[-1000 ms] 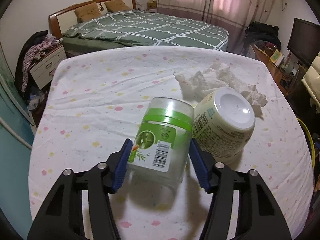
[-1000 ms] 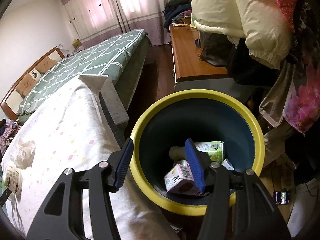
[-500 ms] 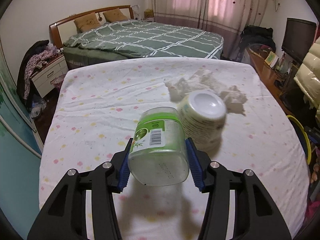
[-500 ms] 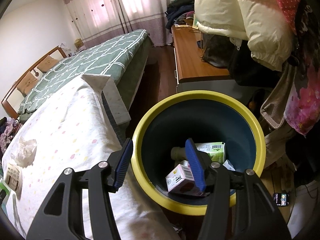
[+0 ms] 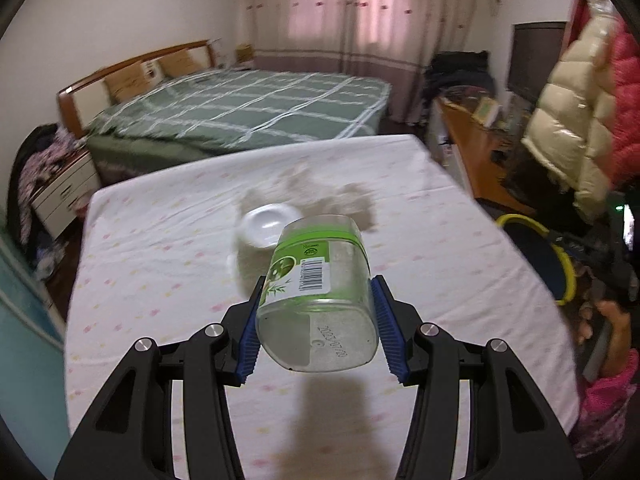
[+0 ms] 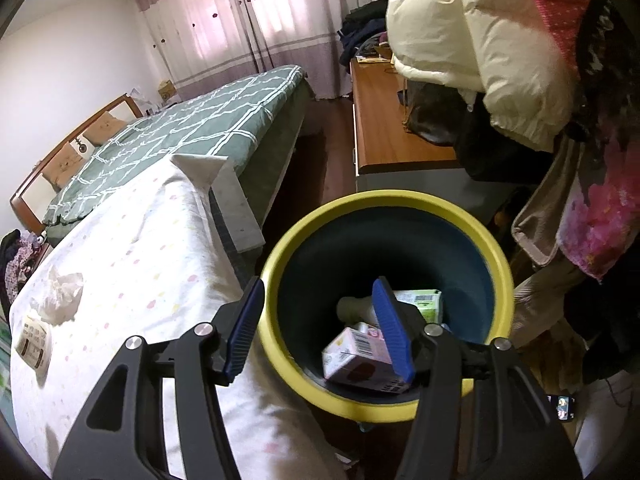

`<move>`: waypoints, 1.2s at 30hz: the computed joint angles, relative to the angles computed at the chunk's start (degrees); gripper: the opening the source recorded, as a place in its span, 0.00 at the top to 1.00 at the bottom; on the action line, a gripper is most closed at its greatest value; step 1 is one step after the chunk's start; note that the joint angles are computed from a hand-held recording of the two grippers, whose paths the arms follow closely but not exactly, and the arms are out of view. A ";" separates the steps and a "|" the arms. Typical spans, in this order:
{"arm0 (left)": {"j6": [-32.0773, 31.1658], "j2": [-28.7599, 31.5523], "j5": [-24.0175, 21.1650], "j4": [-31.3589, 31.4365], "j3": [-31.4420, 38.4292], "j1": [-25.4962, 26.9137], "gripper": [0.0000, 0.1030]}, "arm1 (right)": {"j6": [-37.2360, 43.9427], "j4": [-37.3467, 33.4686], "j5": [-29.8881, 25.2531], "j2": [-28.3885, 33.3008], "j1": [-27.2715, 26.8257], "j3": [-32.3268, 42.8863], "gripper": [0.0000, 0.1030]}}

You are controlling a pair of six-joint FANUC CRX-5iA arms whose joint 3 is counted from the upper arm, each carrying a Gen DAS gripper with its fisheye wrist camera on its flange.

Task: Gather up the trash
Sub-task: 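Carry the clear bottle into the bin and open the left gripper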

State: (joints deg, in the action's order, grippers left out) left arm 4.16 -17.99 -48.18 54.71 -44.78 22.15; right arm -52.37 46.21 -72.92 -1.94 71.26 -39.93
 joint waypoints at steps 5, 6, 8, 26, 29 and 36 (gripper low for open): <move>2.27 -0.65 -0.62 0.43 0.33 -7.27 0.51 | -1.23 -1.57 -2.78 -2.92 3.01 -2.25 0.47; 2.71 -0.45 -0.28 0.53 0.47 -8.67 0.51 | -1.57 -1.91 -3.50 -3.55 3.72 -2.75 0.47; 3.74 -0.04 0.86 0.75 0.80 -12.58 0.51 | -2.31 -2.47 -4.72 -4.70 5.04 -3.58 0.47; 21.77 15.70 11.03 -11.89 11.73 -42.26 0.51 | -12.56 -8.63 -11.45 -14.51 15.80 -11.42 0.47; 24.19 18.65 11.19 -13.76 14.12 -45.35 0.51 | -13.96 -9.25 -11.94 -15.91 16.61 -12.55 0.47; 29.71 24.47 12.22 -17.33 18.67 -50.71 0.51 | -14.20 -10.74 -13.04 -16.83 16.95 -12.89 0.47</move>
State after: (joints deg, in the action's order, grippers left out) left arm 33.87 6.48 -35.95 37.38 -26.11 -28.57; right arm -66.57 35.48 -85.96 -18.77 88.21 -52.82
